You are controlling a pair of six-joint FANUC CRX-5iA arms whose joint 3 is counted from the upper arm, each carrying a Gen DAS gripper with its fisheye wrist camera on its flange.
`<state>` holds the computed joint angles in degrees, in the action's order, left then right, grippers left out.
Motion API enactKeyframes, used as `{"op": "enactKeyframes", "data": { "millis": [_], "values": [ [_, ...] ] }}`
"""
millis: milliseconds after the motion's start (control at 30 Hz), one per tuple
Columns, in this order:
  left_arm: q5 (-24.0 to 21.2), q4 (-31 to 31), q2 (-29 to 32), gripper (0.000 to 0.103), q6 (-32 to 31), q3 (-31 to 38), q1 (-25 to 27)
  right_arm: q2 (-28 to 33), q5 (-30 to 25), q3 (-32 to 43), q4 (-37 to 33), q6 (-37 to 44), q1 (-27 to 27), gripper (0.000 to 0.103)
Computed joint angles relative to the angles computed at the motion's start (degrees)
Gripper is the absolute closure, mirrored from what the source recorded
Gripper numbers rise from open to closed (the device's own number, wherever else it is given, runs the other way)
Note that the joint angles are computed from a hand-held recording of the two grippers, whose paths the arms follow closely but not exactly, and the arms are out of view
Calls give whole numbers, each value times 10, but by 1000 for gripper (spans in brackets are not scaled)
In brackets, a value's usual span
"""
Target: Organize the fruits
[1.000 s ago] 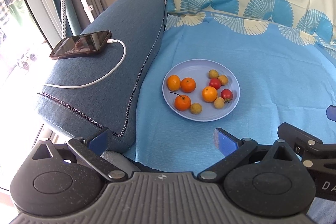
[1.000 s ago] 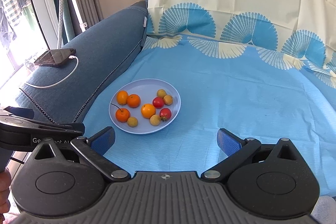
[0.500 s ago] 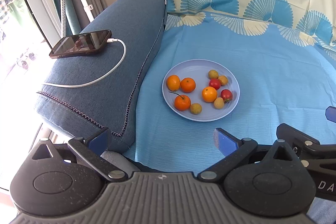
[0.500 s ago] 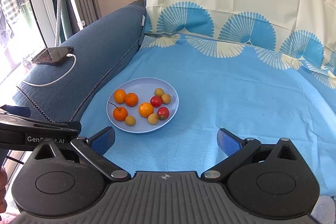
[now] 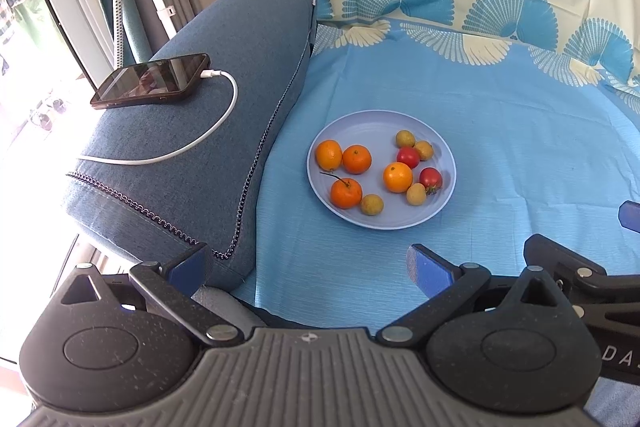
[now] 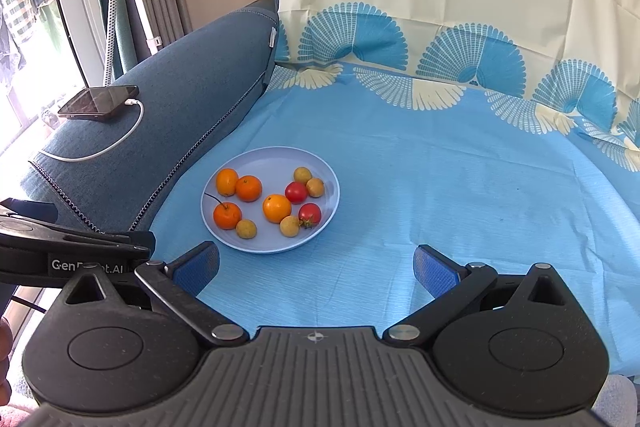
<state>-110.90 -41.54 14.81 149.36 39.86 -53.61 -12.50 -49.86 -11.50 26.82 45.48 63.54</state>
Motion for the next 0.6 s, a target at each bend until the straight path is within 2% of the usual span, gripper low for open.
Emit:
{"op": "enactKeyframes", "data": {
  "millis": [600],
  "values": [
    [0,1,2,0,-3,0,2,2,1,0,-2,1,-2,1]
  ]
}}
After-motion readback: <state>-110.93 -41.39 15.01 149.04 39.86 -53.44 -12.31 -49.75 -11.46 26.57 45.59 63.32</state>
